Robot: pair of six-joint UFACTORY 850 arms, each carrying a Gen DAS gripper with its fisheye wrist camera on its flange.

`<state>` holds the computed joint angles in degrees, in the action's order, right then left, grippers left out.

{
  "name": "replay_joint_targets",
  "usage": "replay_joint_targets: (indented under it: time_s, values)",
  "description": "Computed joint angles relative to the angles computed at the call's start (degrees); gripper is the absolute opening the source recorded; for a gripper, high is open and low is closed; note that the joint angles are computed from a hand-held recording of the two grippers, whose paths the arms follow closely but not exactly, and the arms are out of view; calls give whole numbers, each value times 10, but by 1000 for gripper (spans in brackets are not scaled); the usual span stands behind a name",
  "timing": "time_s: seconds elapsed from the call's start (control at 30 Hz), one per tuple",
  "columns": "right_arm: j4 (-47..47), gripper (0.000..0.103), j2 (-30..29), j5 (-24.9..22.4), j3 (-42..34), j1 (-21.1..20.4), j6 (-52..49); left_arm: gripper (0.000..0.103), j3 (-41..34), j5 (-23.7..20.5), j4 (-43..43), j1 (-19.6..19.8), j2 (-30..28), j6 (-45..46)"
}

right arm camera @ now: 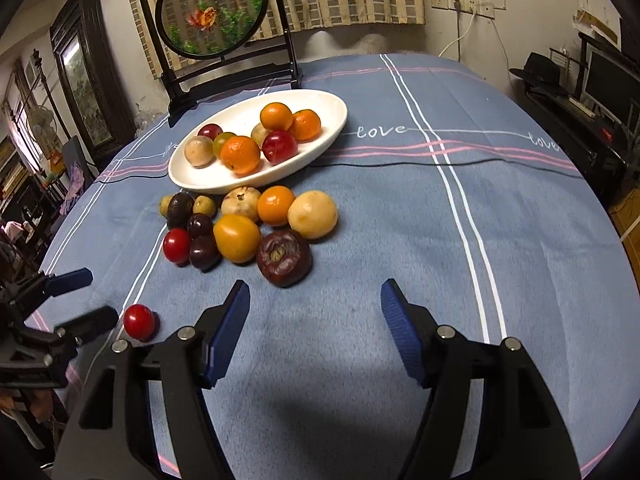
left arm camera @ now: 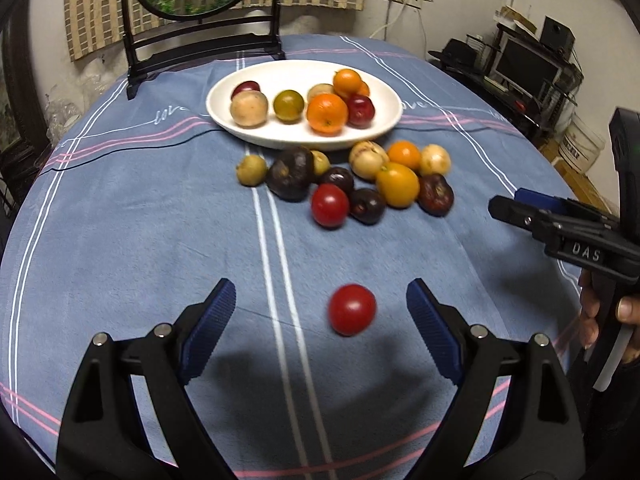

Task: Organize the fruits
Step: 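Return both tools to the fruit and grasp a red tomato with the left tool, then grasp the dark purple fruit with the right tool while the left tool holds the tomato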

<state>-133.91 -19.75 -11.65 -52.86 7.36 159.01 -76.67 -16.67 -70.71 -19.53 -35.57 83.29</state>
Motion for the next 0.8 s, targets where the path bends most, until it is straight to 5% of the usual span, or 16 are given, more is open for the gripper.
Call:
replay_joint_targets:
  time_s: [0.27, 0.33, 0.4, 0.5, 0.67, 0.8]
  values:
    - [-38, 69, 0, 1, 10, 1, 41, 84, -4, 11, 26, -11, -14, -13]
    - [-48, 69, -1, 2, 11, -1, 53, 73, -9, 8, 48, -12, -20, -32]
    - [-55, 69, -3, 3, 10, -2, 61, 39, -15, 3, 85, -12, -28, -64]
    - [-61, 69, -7, 6, 8, -2, 66, 29, -19, -7, 97, -15, -34, -62]
    - [-66, 69, -15, 14, 3, 0, 63, 29, -11, 7, 69, -19, -30, -16]
    - [31, 69, -23, 16, -11, 7, -54, 29, -21, 10, 75, -13, -34, -32]
